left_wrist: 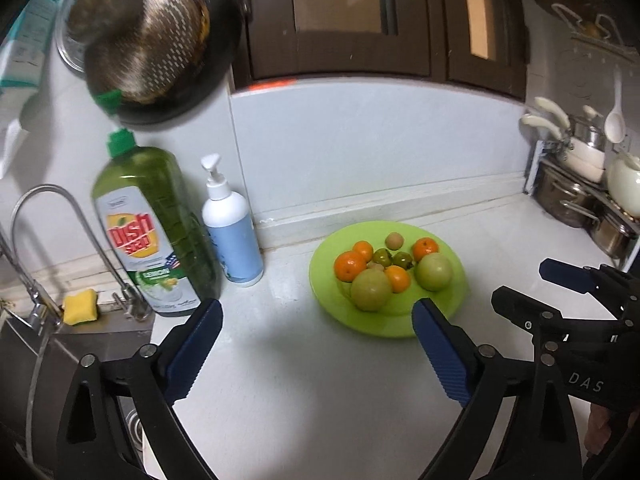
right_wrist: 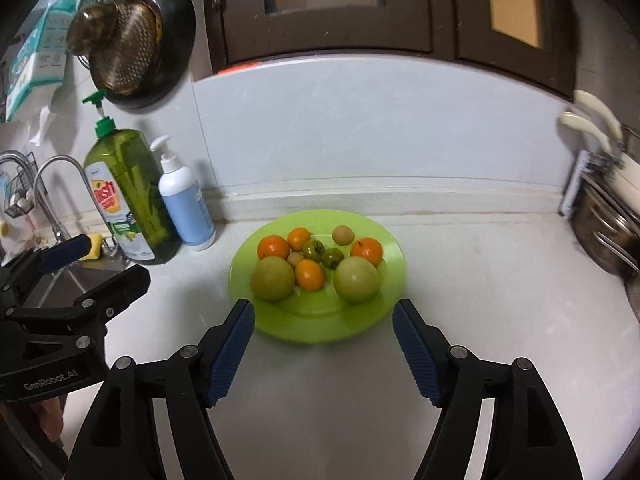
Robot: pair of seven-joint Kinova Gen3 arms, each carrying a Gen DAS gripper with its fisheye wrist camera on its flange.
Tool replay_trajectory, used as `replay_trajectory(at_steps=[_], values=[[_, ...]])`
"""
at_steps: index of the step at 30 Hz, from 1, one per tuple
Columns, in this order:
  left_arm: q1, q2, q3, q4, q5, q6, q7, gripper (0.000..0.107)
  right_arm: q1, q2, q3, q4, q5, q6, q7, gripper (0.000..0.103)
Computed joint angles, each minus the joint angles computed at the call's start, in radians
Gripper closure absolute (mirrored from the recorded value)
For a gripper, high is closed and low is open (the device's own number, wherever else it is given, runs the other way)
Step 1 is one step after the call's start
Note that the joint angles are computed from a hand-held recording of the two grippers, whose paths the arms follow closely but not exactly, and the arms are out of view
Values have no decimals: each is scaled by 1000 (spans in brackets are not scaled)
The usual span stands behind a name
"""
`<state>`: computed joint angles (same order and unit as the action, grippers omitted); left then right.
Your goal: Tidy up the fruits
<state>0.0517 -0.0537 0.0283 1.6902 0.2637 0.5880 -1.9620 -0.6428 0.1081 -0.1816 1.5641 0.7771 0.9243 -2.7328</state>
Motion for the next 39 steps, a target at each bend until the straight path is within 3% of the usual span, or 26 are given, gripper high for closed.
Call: replay_trajectory(at_steps=[8,13,21,30,39], values=[[13,-180,-5,126,-36,-31,61,5,-44,-122,-98,106,100,90,-170,21],[-18,-292,67,186,-154,-29,213,5,-26,-193,-168,153,100,107,-176,20],[-25,-444,137,229,-238,49,379,5,-1,-307,-328,212,123,250,-237,14],[-14,-575,186,255,-271,127,452,4,74,-420,-473,253,68,336,-257,13],[0,-662,188,258,-269,203,465,4,174,-493,-593,247,-3,387,-221,13]])
